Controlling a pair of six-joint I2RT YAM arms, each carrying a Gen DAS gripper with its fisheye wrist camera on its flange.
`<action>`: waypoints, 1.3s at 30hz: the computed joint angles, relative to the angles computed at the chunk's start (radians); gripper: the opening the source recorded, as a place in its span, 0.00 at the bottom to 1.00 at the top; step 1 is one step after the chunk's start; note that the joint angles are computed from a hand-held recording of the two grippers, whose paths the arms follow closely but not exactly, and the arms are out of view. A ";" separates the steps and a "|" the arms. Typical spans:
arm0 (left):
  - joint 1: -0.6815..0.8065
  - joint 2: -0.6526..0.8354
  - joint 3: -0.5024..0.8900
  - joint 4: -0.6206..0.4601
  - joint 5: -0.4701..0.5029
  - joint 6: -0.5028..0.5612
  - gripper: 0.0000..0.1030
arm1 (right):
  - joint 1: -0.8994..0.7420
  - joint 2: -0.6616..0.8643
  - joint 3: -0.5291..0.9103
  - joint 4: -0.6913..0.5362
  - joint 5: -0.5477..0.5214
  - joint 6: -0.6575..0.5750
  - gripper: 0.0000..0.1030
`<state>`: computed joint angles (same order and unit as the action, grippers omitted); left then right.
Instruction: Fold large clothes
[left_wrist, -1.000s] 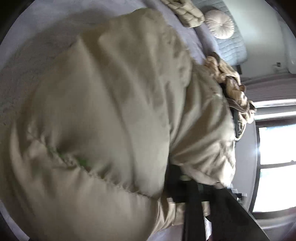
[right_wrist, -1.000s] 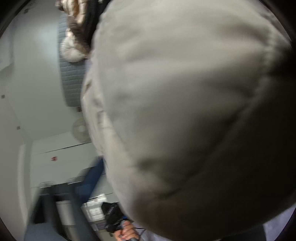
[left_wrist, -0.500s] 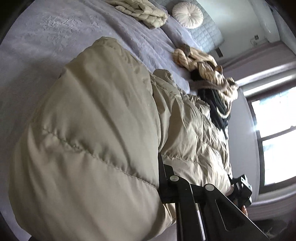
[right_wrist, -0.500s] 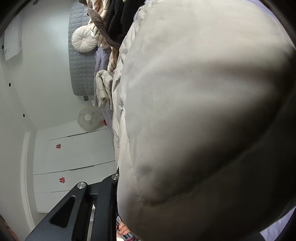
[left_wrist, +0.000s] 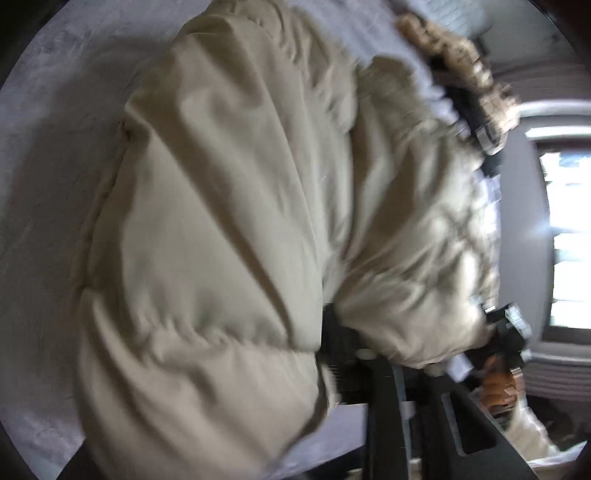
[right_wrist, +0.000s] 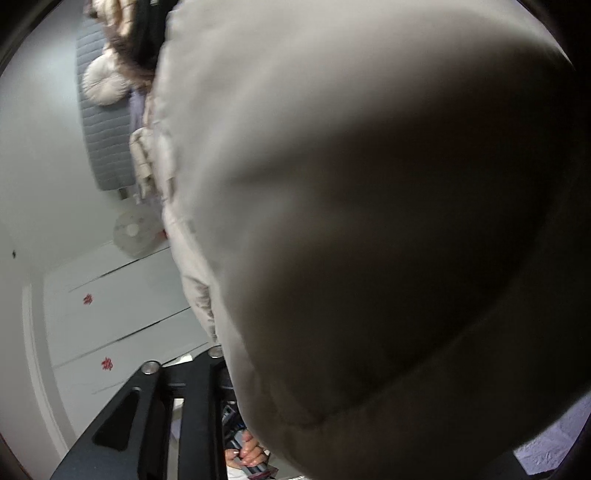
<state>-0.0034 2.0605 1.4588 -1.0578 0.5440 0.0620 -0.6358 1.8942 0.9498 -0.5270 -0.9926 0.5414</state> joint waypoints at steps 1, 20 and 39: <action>-0.008 -0.007 0.001 -0.014 -0.052 0.015 0.55 | 0.002 0.003 0.024 -0.048 0.017 -0.022 0.40; 0.027 -0.074 0.260 -0.142 -0.232 0.075 0.56 | 0.202 -0.160 0.383 -0.563 0.329 -0.381 0.29; -0.128 0.034 0.335 -0.061 -0.461 -0.041 0.56 | 0.290 -0.125 0.395 -0.503 0.574 -0.211 0.33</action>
<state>-0.1313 2.0942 1.7941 -1.1189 0.0832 0.0212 -0.3461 1.7696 1.3450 -1.0297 -0.4189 0.3300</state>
